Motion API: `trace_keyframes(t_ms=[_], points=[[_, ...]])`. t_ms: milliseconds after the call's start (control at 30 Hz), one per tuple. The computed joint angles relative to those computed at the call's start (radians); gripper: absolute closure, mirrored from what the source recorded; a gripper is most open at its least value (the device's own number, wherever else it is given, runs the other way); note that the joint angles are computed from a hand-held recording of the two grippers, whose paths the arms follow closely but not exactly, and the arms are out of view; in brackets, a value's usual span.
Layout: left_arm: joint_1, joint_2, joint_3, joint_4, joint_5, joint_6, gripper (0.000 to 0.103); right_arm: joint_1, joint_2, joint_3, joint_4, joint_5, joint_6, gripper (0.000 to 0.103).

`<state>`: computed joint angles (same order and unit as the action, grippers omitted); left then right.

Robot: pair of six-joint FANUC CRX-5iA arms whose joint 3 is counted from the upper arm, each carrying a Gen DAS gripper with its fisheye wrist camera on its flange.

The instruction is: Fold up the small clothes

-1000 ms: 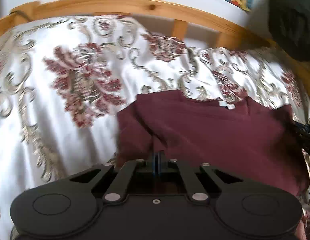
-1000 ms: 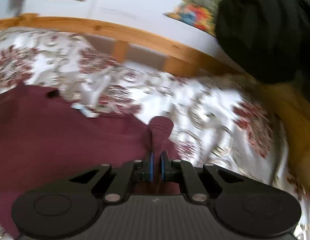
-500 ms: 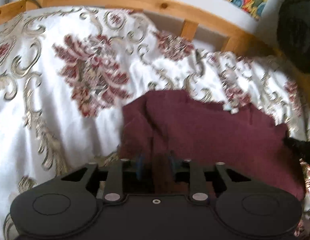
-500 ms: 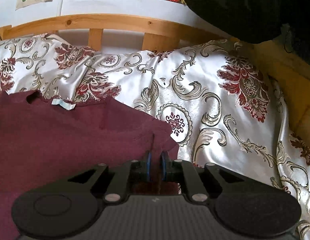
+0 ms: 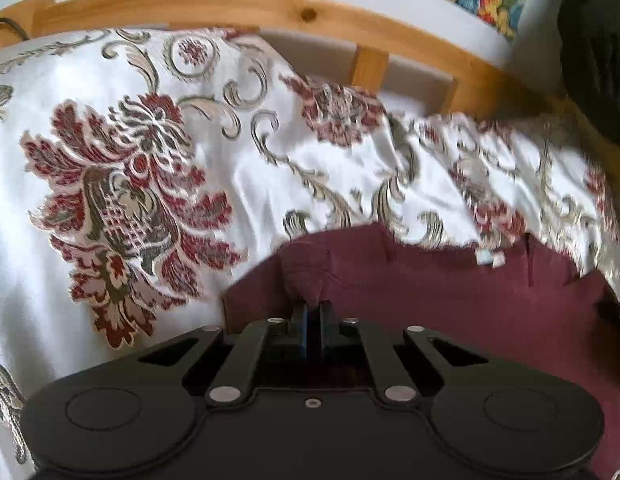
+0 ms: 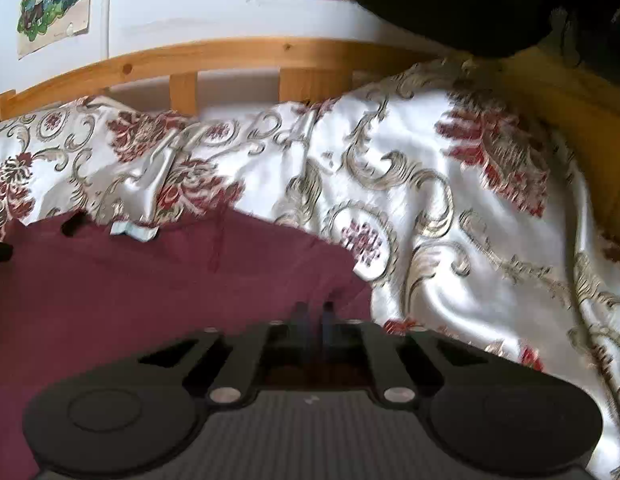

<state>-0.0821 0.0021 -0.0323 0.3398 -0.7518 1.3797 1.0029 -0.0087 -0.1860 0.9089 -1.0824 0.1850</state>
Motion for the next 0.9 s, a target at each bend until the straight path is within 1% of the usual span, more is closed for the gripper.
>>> trace_keyframes(t_ms=[133,167,267,367,400,433,533,600,633,667,700,733,767,800,833,867,900], points=[[-0.017,-0.05,-0.023,-0.07,0.092,0.054,0.099,-0.006,-0.006,-0.049,0.147,0.02,-0.063,0.097],[-0.02,-0.055,-0.021,-0.088,0.102,0.075,0.099,-0.009,-0.001,-0.056,0.174,0.026,-0.062,0.097],[-0.024,-0.039,0.015,-0.141,0.057,0.114,0.099,-0.023,0.015,-0.062,0.206,0.047,-0.033,0.097],[-0.022,-0.018,0.031,-0.158,0.012,0.121,0.098,-0.031,0.03,-0.053,0.173,0.05,0.006,0.097],[-0.017,-0.014,0.028,-0.147,0.002,0.117,0.097,-0.031,0.032,-0.051,0.16,0.049,0.011,0.097],[-0.01,-0.011,0.023,-0.128,-0.003,0.11,0.096,-0.032,0.034,-0.047,0.143,0.049,0.018,0.097],[-0.004,-0.009,0.026,-0.122,-0.02,0.128,0.084,-0.024,0.035,-0.04,0.119,0.03,0.022,0.094],[-0.003,-0.014,0.033,-0.137,-0.034,0.161,0.073,-0.019,0.03,-0.039,0.107,0.025,0.01,0.086],[0.0,-0.016,0.035,-0.135,-0.045,0.171,0.063,-0.019,0.026,-0.04,0.104,0.025,0.008,0.08],[0.004,-0.019,0.035,-0.13,-0.053,0.183,0.055,-0.015,0.025,-0.038,0.103,0.014,0.005,0.065],[0.008,-0.025,0.032,-0.126,-0.056,0.196,0.05,-0.01,0.021,-0.041,0.108,0.008,-0.003,0.05],[0.013,-0.031,0.028,-0.121,-0.06,0.208,0.042,-0.007,0.016,-0.047,0.116,0.007,-0.014,0.045],[0.016,-0.038,0.028,-0.122,-0.066,0.225,0.035,-0.001,0.012,-0.048,0.12,0.0,-0.023,0.039],[0.019,-0.046,0.026,-0.121,-0.072,0.238,0.032,0.005,0.01,-0.046,0.117,-0.011,-0.028,0.031],[0.022,-0.055,0.023,-0.118,-0.08,0.248,0.025,0.011,0.008,-0.042,0.112,-0.022,-0.032,0.027],[0.024,-0.066,0.022,-0.119,-0.092,0.262,0.019,0.021,0.005,-0.039,0.105,-0.035,-0.041,0.021],[0.027,-0.078,0.02,-0.119,-0.107,0.273,0.016,0.027,0.001,-0.037,0.097,-0.041,-0.047,0.017]])
